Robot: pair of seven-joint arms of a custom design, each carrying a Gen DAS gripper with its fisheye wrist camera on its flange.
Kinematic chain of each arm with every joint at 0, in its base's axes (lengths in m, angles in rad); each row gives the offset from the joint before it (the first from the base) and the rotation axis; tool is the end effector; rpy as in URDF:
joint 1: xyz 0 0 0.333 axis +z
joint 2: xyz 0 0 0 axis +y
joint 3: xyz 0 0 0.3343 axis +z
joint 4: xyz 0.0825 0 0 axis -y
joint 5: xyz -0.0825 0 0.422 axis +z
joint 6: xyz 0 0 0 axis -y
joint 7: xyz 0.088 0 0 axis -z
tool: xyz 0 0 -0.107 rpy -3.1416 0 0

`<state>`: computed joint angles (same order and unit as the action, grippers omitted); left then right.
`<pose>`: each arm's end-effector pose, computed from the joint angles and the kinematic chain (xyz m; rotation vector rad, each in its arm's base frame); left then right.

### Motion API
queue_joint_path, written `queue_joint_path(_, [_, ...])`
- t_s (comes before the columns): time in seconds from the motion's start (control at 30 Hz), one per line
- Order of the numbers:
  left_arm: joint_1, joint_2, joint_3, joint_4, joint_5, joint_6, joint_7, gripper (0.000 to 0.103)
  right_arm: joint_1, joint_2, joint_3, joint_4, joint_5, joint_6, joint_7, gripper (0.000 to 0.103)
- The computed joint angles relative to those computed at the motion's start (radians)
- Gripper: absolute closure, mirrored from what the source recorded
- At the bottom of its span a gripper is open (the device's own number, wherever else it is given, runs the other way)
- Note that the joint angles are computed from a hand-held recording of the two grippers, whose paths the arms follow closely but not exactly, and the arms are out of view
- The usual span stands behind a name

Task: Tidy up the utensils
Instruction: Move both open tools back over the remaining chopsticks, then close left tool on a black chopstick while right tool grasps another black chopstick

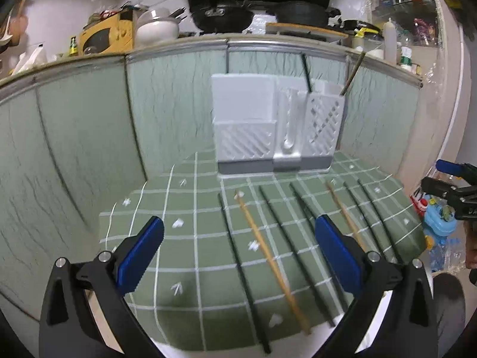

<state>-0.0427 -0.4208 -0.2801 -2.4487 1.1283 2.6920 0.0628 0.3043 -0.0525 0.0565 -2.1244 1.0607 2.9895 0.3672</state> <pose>0.4474 -0.1893 0.5013 -1.7674 1.3509 -0.7517 0.5789 0.1530 0.5140 -1.9486 1.0501 -0.6424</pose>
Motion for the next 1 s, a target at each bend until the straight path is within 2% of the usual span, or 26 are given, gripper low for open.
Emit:
queue_joint_path(0.2, [0.002,-0.036,0.002,-0.069,-0.010,0.031,-0.050,0.004,0.008,0.001,0.008,-0.049,-0.031,0.061,0.010,0.008])
queue_joint_path(0.4, [-0.021,-0.051,-0.025,-0.097,-0.053,-0.055,-0.049,0.004,0.009,-0.007,0.006,-0.091,-0.055,0.069,0.062,0.008])
queue_joint_path(0.53, [-0.038,-0.051,-0.022,-0.110,-0.076,-0.060,-0.062,0.004,0.018,-0.013,0.006,-0.112,-0.057,0.095,0.088,0.008])
queue_joint_path(0.6, [-0.047,-0.037,-0.032,-0.105,-0.096,-0.101,-0.061,0.004,0.022,-0.018,0.009,-0.129,-0.065,0.112,0.114,0.008])
queue_joint_path(0.67, [-0.055,-0.030,-0.028,-0.107,-0.100,-0.100,-0.072,0.004,0.027,-0.021,0.014,-0.147,-0.080,0.139,0.140,0.008])
queue_joint_path(0.7, [-0.058,-0.024,-0.027,-0.106,-0.104,-0.104,-0.076,0.006,0.033,-0.023,0.010,-0.152,-0.072,0.144,0.137,0.008])
queue_joint_path(0.8, [-0.066,-0.004,-0.032,-0.099,-0.099,-0.121,-0.078,0.024,0.028,-0.024,0.012,-0.169,-0.116,0.128,0.202,0.009])
queue_joint_path(0.93, [-0.079,0.016,-0.035,-0.087,-0.076,-0.133,-0.087,0.037,0.010,-0.012,0.024,-0.191,-0.240,0.124,0.337,0.025])
queue_joint_path(1.0, [-0.088,0.038,-0.033,-0.073,-0.078,-0.143,-0.069,0.044,0.019,-0.006,0.016,-0.188,-0.214,0.110,0.338,0.034])
